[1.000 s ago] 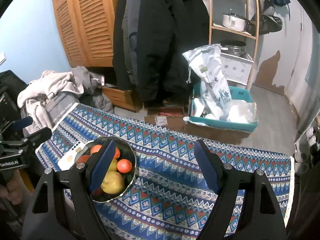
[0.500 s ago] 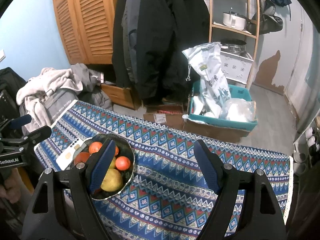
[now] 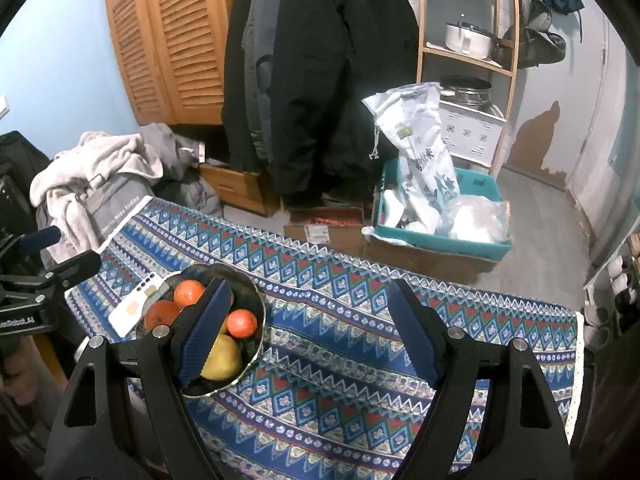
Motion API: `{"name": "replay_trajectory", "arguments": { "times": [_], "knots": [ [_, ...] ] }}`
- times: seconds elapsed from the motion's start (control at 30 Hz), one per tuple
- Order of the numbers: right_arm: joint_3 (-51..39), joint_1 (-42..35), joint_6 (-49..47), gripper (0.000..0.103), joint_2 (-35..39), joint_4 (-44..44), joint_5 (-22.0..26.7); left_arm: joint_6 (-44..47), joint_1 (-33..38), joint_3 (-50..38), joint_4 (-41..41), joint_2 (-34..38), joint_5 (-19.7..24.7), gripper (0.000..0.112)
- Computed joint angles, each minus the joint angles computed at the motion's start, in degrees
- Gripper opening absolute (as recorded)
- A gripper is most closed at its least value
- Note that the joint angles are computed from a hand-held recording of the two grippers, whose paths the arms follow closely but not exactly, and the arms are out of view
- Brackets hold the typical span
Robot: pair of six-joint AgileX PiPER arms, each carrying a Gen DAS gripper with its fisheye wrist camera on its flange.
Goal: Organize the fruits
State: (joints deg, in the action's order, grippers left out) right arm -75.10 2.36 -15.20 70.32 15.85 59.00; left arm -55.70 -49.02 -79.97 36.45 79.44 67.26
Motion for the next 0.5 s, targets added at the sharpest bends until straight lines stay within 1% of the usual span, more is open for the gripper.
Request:
{"name": "replay_trajectory", "arguments": {
  "times": [0.5],
  "knots": [
    [0.6, -1.4, -2.0, 0.080, 0.0, 0.8, 0.1, 0.4, -0.2, -0.1, -0.7, 0.0, 0.2, 0.103]
  ]
}}
